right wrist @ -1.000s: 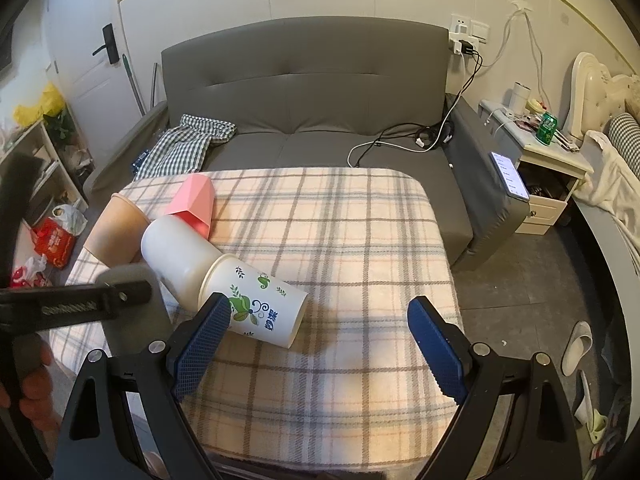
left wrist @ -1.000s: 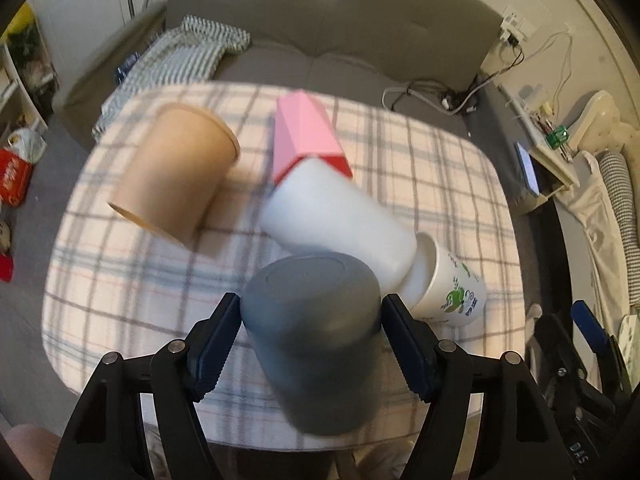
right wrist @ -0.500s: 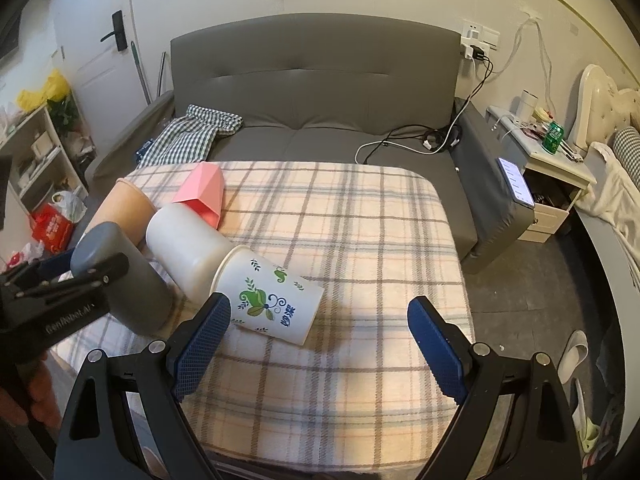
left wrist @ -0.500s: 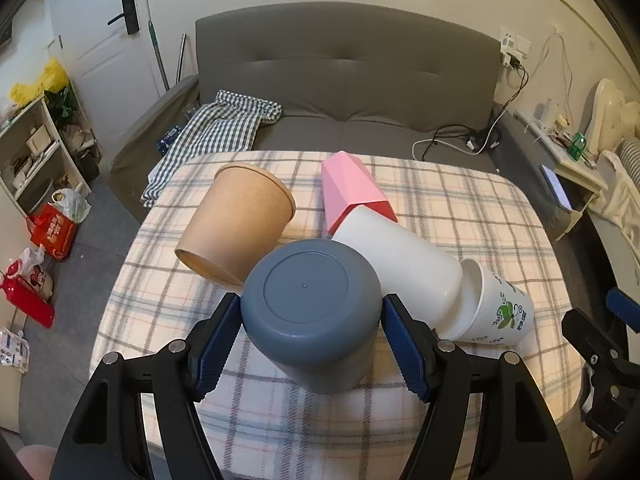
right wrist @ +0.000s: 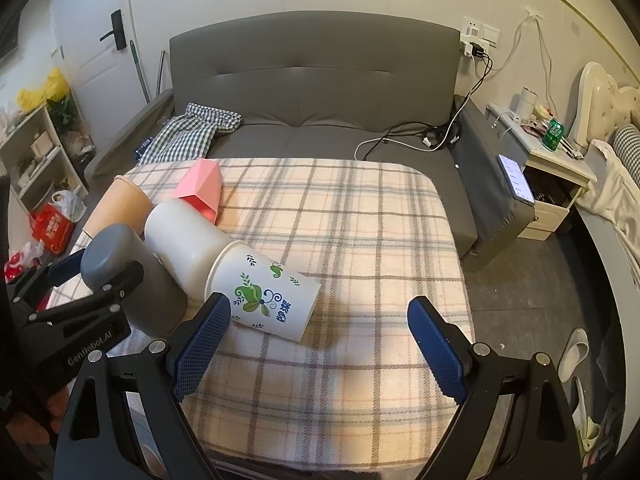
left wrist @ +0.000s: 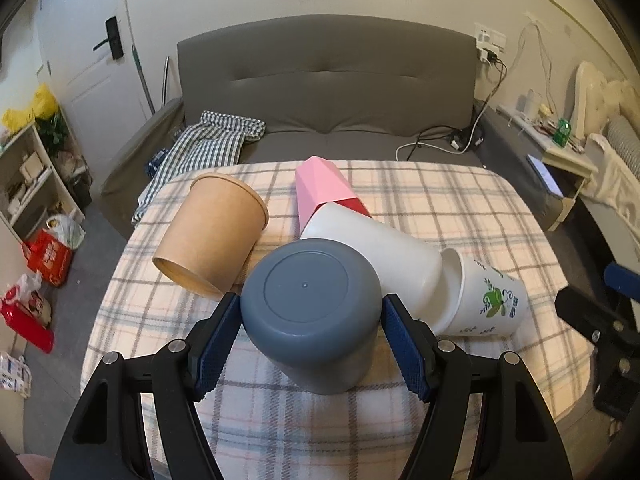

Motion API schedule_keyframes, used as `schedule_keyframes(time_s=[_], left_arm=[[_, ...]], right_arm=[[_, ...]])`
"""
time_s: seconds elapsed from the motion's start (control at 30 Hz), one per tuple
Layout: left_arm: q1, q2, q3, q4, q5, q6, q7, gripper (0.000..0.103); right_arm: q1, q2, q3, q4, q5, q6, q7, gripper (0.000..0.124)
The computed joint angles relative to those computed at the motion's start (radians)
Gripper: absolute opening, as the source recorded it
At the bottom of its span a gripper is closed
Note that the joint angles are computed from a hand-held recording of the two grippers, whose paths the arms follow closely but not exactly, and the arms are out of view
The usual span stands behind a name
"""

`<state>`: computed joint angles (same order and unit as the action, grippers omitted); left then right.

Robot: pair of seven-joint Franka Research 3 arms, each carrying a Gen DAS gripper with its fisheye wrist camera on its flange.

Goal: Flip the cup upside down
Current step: 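Lower the grey cup with the left gripper, closed base up, onto the table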

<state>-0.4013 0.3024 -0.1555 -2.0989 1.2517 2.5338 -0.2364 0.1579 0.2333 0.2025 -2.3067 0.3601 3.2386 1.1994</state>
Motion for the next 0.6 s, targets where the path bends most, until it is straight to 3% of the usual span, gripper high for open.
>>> schedule_keyframes(time_s=[0.17,0.33,0.53,0.6], left_arm=[[-0.009,-0.006,0.001,-0.011,0.058,0.013,-0.035,0.076],[-0.001,-0.025,-0.002,-0.03,0.108,0.044,-0.094,0.08],[0.008,-0.09,-0.018,-0.077,0.171,0.06,-0.167,0.08],[0.009,-0.127,-0.029,-0.102,0.211,0.043,-0.198,0.08]], right_arm=[[-0.15,0.006,0.157,-0.001,0.034,0.007,-0.047,0.091],[-0.418,0.033,0.436,-0.014,0.048,0.044,-0.099,0.091],[-0.727,0.088,0.731,-0.069,-0.089,0.161,-0.032,0.091],[-0.78,0.103,0.775,-0.088,-0.144,0.205,-0.004,0.091]])
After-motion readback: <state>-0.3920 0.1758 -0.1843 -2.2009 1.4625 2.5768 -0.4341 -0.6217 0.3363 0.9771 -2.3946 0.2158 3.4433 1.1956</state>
